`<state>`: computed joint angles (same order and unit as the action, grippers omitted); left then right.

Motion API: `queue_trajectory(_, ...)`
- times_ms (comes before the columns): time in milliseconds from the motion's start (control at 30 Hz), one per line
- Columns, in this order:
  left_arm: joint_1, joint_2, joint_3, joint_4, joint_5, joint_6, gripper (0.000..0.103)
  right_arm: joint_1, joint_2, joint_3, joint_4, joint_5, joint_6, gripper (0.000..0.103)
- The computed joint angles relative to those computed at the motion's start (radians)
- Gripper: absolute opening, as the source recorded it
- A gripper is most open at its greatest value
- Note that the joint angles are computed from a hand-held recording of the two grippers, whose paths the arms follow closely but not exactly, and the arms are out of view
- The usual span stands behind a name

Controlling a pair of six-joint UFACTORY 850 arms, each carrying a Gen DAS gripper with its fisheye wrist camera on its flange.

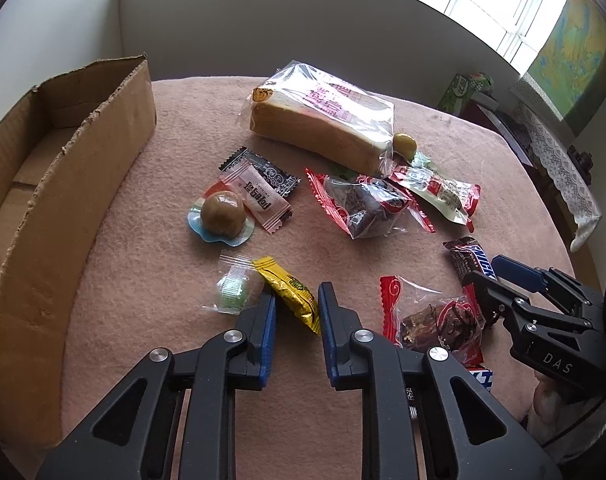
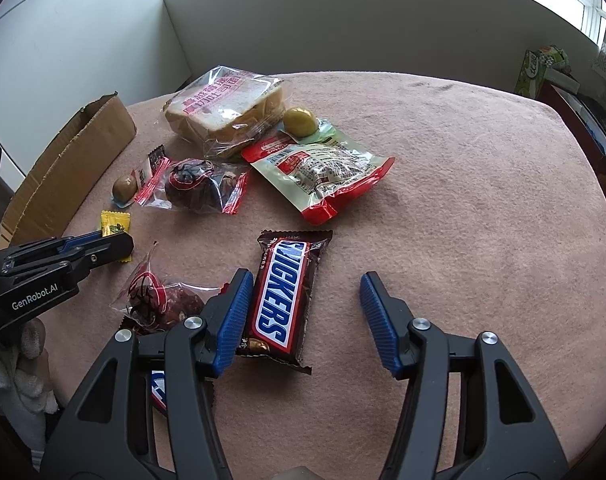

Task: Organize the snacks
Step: 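Close the left tool on the yellow candy packet while the right tool grasps the Snickers bar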

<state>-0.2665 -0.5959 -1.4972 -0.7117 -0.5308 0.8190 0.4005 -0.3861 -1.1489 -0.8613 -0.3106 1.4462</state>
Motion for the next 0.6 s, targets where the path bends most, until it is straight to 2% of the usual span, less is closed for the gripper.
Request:
queue_trajectory(167, 0.005, 0.005, 0.011, -0.029, 0.004, 0.025, 0.013, -0.010, 0.007, 0.007, 0.069, 0.015, -0.067, 0.030)
queue_trajectory(267, 0.002, 0.005, 0.015, -0.048, 0.011, 0.037, 0.013, -0.015, 0.016, 0.019, 0.082, 0.029, -0.076, 0.030)
queue_trajectory(600, 0.021, 0.042, 0.067, -0.134, 0.010, 0.115, 0.011, -0.005, 0.063, 0.069, -0.025, 0.027, 0.053, 0.030)
